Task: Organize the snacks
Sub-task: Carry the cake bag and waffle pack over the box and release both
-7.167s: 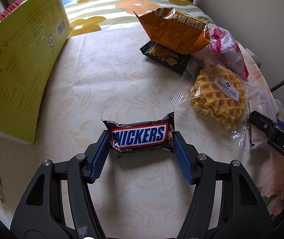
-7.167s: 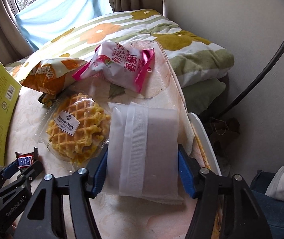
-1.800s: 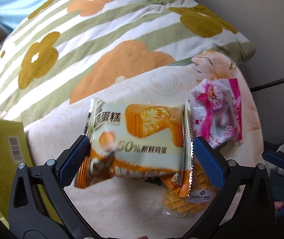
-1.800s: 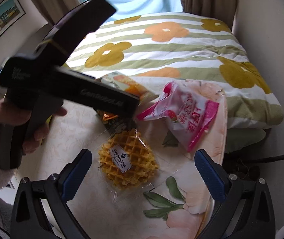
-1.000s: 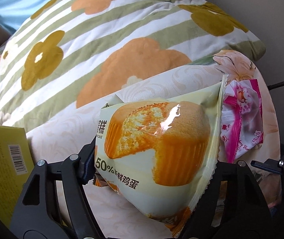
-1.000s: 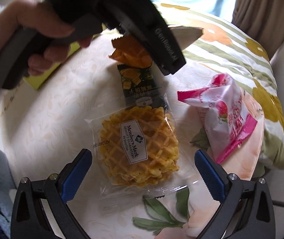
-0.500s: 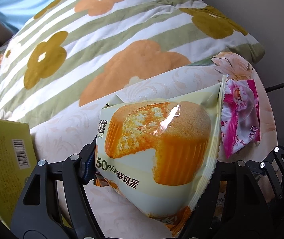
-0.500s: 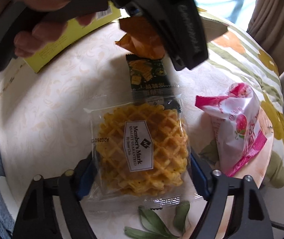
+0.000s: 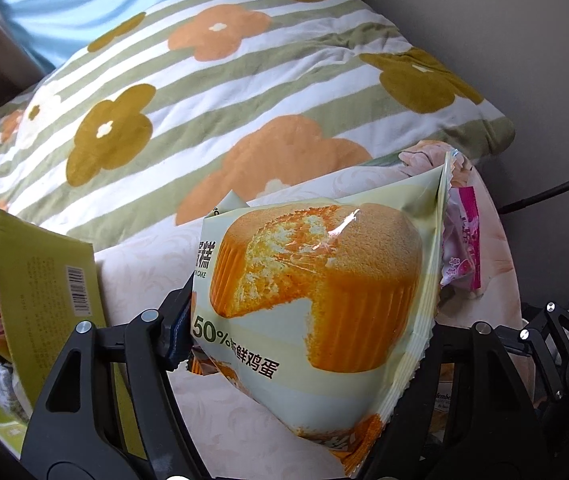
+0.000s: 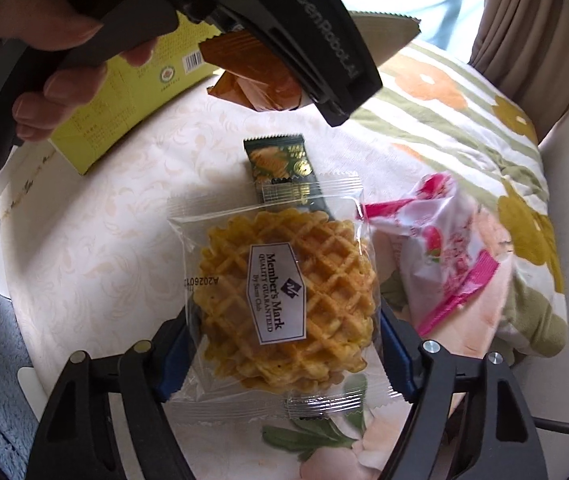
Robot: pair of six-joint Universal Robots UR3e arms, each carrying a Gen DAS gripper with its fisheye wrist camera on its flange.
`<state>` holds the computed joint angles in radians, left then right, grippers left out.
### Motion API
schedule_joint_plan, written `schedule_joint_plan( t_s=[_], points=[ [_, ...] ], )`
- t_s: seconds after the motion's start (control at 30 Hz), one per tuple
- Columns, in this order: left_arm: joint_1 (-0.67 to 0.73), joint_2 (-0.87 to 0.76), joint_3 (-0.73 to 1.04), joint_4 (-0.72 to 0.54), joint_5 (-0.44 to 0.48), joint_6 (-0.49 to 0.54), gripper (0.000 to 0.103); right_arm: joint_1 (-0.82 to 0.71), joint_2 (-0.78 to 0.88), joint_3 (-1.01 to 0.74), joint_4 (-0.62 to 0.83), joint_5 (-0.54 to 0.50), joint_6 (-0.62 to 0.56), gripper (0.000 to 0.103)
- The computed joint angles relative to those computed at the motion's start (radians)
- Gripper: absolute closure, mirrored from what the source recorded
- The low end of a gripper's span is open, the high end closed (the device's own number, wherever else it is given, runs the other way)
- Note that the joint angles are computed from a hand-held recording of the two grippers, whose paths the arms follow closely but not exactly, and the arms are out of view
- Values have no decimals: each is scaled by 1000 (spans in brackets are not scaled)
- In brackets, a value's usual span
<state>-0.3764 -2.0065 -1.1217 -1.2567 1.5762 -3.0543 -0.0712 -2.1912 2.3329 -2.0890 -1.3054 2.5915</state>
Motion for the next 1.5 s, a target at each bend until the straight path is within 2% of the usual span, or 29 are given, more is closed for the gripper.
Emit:
schedule_joint_plan(
  t_s=[0.2, 0.37, 0.47, 0.6, 0.77, 0.87, 1.07, 1.27, 1.43, 1.5],
  points=[
    [10, 103, -1, -17, -2, -16, 35, -37, -122, -56, 132, 29, 7, 28],
    [46, 201, 3, -46, -9, -30, 35, -59, -131, -164, 218, 55, 28, 28],
    [92, 271, -1, -71, -20, -22, 35, -45, -87, -253, 232, 62, 55, 28],
    [189, 373, -12, -105, -50, 16, 35, 65, 22, -389, 195, 20, 171, 28],
    [383, 502, -53, -148, -141, 112, 35, 245, 199, -576, 131, -61, 313, 28],
    [539, 572, -80, -185, -223, 201, 35, 395, 342, -706, 66, -156, 433, 28],
    [892, 637, -96, -305, -376, 451, 35, 623, 648, -1022, 41, -306, 632, 28],
    [1151, 582, -95, -353, -445, 665, 35, 785, 1005, -1459, 139, -398, 742, 28],
    [1197, 479, -105, -280, -427, 745, 35, 845, 1268, -1833, 286, -419, 826, 28],
    [1198, 434, -99, -262, -433, 775, 28, 864, 1374, -2014, 375, -436, 858, 28]
  ],
)
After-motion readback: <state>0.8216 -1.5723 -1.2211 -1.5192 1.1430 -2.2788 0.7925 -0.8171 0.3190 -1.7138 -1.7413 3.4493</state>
